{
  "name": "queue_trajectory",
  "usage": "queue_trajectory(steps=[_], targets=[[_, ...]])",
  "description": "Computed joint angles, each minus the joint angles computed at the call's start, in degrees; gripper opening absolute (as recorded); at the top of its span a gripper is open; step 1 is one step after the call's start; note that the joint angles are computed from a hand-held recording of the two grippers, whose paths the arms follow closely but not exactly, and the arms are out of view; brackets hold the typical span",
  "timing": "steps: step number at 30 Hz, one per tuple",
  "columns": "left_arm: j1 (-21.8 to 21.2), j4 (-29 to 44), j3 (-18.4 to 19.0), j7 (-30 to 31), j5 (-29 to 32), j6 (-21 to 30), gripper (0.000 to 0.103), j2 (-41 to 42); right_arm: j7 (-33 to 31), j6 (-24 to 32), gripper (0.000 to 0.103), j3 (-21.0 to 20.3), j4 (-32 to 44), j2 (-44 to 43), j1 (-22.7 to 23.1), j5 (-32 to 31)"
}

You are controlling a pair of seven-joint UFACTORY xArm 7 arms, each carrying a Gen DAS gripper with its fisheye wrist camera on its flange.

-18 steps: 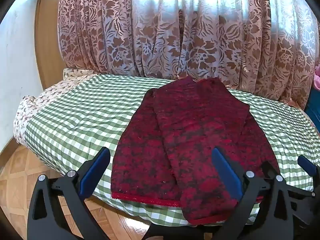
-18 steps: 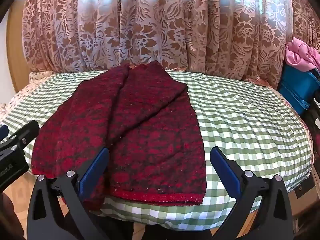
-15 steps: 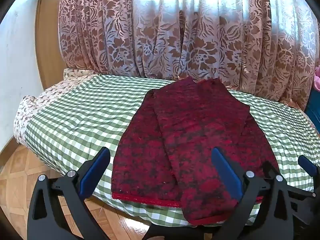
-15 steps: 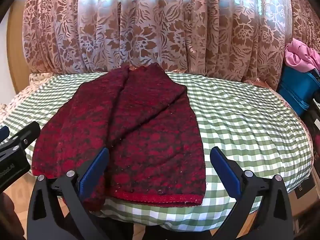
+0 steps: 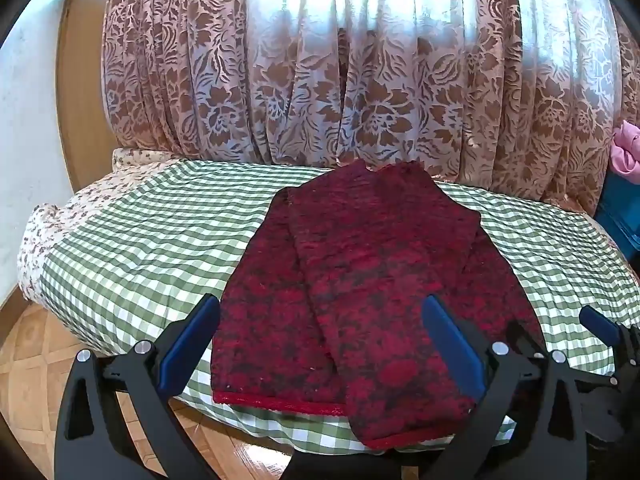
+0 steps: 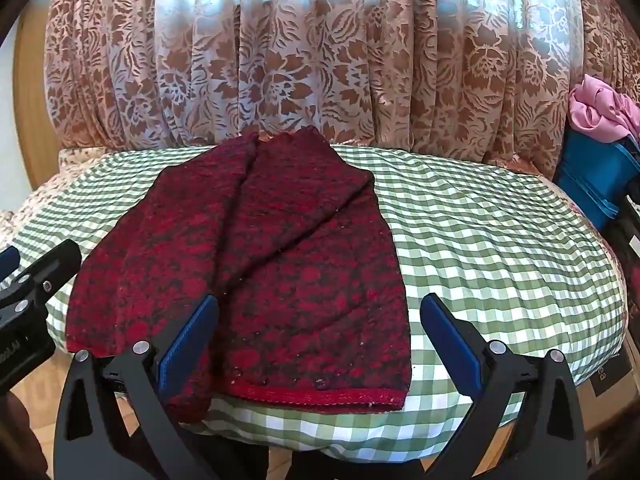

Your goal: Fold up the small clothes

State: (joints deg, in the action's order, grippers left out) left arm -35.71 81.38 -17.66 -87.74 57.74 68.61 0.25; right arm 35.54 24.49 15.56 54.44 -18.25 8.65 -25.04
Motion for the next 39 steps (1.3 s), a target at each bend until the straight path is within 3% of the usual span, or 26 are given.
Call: queue_trajectory(steps=[39], targets=[[0.7, -2.4, -0.5, 2.8, 2.7, -6.7, 0.101, -0.8, 0.9, 0.8, 0.1, -1.4, 1.0, 2.6, 0.7, -0.2]])
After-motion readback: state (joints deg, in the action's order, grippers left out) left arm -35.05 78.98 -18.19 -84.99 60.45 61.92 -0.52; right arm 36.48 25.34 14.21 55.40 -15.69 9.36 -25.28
